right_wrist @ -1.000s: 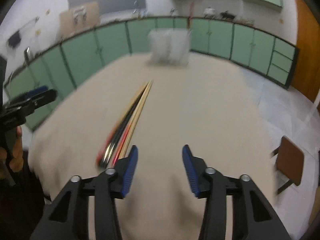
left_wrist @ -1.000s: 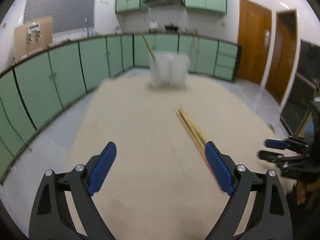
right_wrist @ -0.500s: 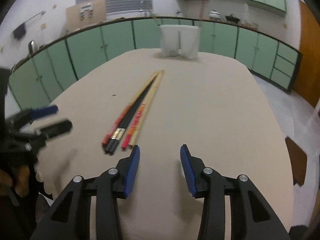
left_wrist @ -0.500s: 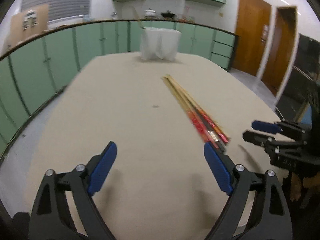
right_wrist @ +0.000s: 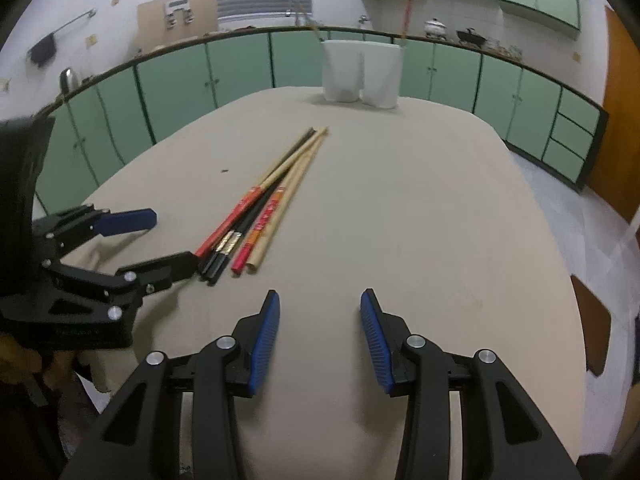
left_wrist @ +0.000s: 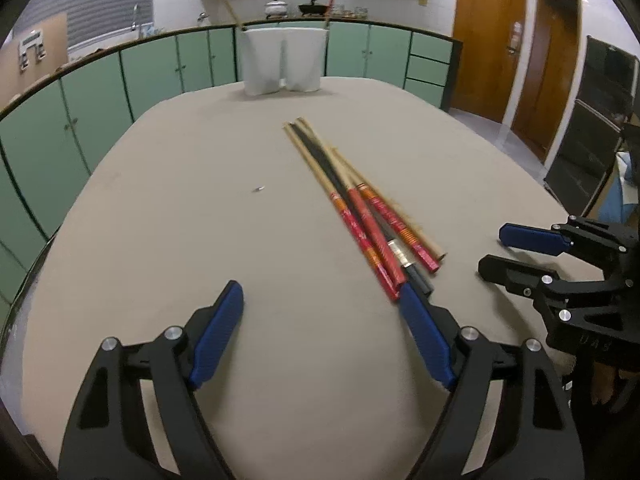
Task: Organize utensils
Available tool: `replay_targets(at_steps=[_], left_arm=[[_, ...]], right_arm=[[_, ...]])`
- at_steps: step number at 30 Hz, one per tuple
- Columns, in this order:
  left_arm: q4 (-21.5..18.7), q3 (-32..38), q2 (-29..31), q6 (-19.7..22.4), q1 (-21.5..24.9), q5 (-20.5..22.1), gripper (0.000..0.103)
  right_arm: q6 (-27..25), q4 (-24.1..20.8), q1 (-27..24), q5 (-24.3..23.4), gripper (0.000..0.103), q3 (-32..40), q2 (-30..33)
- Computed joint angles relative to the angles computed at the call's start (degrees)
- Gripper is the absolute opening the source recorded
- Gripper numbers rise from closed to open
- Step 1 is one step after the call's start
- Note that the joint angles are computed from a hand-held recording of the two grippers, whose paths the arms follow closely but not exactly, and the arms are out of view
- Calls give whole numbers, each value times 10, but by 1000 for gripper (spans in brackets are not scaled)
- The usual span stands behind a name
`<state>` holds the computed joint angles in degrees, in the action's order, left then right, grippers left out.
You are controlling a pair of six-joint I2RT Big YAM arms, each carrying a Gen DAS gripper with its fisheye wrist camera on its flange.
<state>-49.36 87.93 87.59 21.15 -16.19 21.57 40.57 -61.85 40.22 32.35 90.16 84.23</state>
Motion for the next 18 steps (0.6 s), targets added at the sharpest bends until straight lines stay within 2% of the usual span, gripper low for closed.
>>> replay_targets(at_steps=[6,9,12,14,18], left_arm=[[-18,10,1,2,6,7,76],[-13,15,3,-7,7,11,76],[-22,22,11,-16,11,10,74],[-27,23,10,-9,11,18,74],[-26,22,10,-9,1,27,74]], right_arm=[[-40,11,-4,-5,42,22,22],[-61,21,-7,-11,42,30,29],[-68,27,-13,-18,37,33,34],[-61,21,-16,-14,32,35,35],[-35,21,-25,-16,32,14,16]])
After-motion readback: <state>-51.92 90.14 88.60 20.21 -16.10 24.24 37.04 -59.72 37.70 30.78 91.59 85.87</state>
